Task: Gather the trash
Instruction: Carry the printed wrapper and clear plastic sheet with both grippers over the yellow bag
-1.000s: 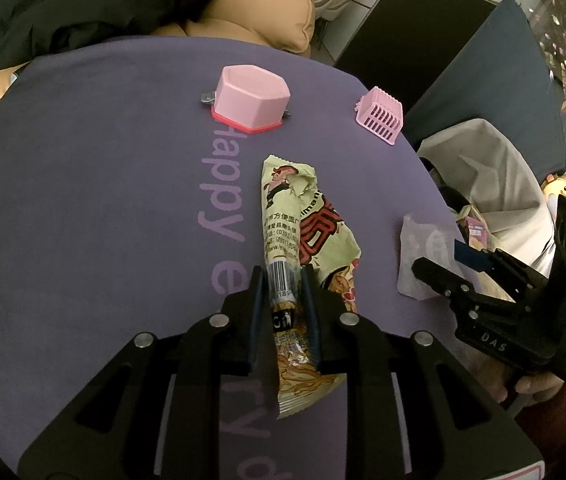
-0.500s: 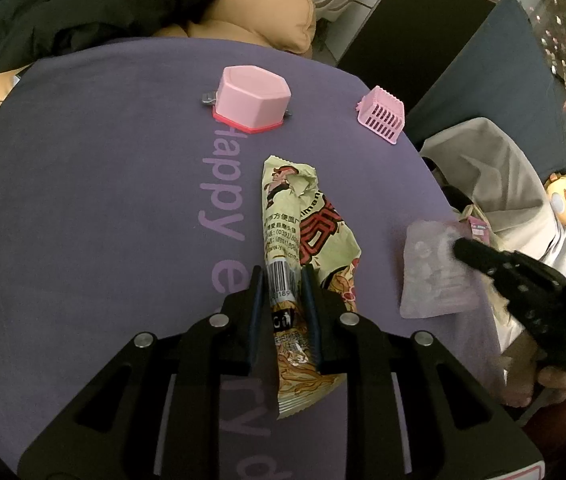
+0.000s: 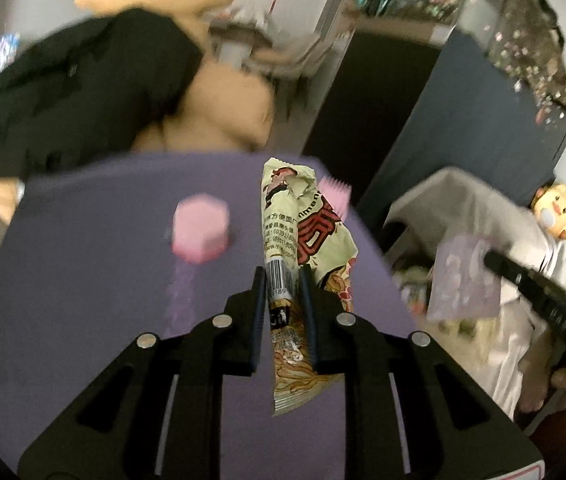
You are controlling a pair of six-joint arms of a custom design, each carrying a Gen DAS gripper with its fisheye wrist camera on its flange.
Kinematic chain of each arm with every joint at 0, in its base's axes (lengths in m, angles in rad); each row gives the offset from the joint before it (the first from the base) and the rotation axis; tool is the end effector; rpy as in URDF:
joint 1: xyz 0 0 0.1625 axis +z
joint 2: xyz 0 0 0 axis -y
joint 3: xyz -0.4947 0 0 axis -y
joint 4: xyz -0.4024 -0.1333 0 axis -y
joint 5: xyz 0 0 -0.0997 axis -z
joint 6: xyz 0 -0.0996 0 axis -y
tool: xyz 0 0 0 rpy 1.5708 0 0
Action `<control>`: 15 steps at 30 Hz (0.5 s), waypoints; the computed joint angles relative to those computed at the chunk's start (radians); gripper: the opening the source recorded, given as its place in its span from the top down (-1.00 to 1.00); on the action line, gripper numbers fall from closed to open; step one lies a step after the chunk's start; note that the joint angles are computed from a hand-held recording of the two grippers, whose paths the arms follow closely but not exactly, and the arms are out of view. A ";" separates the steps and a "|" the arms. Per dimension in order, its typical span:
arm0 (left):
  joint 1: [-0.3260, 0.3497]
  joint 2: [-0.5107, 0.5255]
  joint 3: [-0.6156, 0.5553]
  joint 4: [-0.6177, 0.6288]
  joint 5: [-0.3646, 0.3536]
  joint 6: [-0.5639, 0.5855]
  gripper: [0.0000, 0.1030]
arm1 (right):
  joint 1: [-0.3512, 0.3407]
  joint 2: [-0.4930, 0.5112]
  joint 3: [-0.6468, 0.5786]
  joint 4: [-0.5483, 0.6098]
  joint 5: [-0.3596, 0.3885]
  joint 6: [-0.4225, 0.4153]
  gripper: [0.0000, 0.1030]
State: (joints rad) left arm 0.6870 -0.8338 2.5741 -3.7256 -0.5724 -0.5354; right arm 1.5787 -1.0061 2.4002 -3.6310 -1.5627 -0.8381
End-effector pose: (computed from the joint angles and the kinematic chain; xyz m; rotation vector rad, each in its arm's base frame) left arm -0.1543 -0.4073 0.1230 0.1422 2.3654 -1.2119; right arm 0.1379 -0.4743 0.1676 1.1317 -2.5046 0.8745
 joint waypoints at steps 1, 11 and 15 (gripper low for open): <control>-0.013 0.003 -0.028 -0.010 0.013 0.030 0.69 | -0.007 -0.016 0.000 0.001 0.008 -0.003 0.92; -0.024 0.120 -0.290 -0.041 -0.099 0.254 0.69 | -0.121 -0.192 -0.007 -0.014 0.068 -0.015 0.92; 0.007 0.197 -0.384 0.018 -0.227 0.275 0.69 | -0.182 -0.242 -0.011 -0.026 0.083 -0.010 0.92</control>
State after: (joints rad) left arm 0.6941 -0.6370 2.1904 -3.7073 -0.7994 -0.2601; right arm 1.3963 -1.2482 2.3892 -3.6570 -1.4797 -0.8477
